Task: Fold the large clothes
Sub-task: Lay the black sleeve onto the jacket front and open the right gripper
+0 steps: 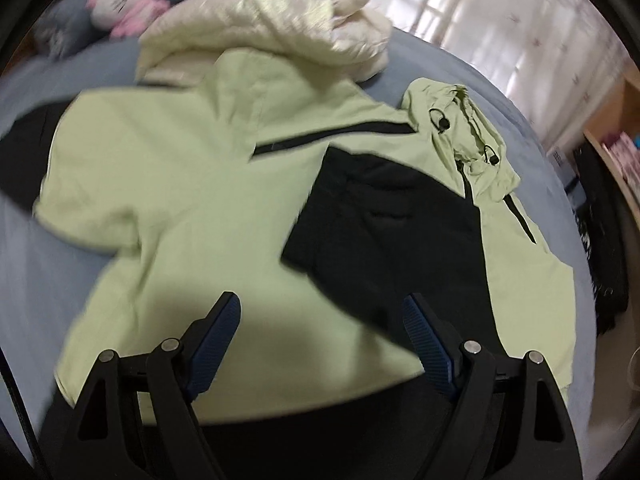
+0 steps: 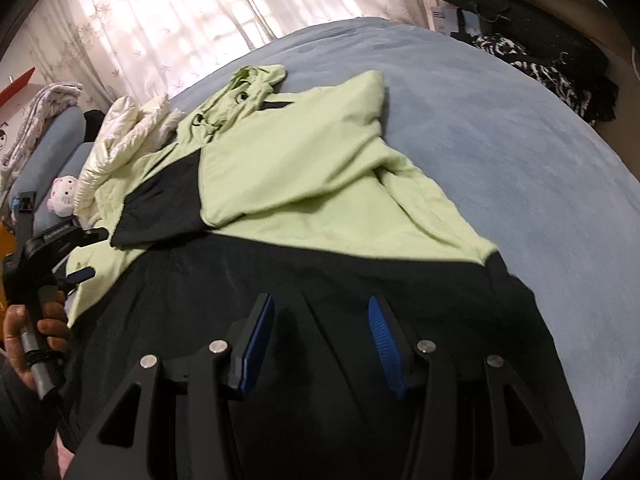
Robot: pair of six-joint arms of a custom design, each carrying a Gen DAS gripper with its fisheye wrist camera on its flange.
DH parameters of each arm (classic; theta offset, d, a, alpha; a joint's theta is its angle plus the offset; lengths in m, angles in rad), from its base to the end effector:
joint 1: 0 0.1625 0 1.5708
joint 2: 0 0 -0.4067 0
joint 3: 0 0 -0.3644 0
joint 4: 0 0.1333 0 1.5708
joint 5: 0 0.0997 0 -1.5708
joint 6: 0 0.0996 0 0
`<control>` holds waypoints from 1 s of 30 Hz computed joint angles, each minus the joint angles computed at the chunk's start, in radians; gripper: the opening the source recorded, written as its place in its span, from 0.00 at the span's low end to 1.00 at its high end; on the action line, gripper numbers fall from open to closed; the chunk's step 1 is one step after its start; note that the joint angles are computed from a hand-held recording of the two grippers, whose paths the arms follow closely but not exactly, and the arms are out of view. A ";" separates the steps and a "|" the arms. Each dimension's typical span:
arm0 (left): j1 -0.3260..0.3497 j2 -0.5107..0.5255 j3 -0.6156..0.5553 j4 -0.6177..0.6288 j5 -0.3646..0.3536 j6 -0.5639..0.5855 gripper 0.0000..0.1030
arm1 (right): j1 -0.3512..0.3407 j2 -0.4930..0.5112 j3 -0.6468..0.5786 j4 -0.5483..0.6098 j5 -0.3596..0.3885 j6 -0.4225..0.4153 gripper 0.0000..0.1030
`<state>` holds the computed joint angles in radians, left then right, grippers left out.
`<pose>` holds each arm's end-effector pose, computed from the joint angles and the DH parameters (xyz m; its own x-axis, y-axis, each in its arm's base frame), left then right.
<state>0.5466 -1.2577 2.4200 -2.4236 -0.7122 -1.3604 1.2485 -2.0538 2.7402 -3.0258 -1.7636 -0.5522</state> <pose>-0.1864 -0.3577 0.1226 -0.8256 -0.3425 -0.4484 0.0304 0.7666 -0.6414 0.0347 -0.2568 0.2908 -0.8761 0.0146 0.4819 -0.2723 0.8099 -0.5196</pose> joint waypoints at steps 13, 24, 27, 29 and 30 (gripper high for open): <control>0.118 0.146 -0.153 -0.083 0.032 0.446 0.79 | 0.256 0.188 -0.120 -0.092 -0.209 0.051 0.48; 0.168 0.176 -0.195 -0.076 -0.015 0.486 0.79 | 0.247 0.234 -0.175 -0.077 -0.218 0.029 0.48; 0.174 0.171 -0.204 -0.061 -0.014 0.504 0.79 | 0.219 0.242 -0.226 -0.018 -0.190 0.035 0.48; 0.180 0.165 -0.209 -0.052 -0.007 0.518 0.80 | 0.192 0.262 -0.281 0.024 -0.159 0.043 0.48; 0.186 0.164 -0.213 -0.052 -0.009 0.527 0.80 | 0.178 0.279 -0.313 0.041 -0.146 0.054 0.49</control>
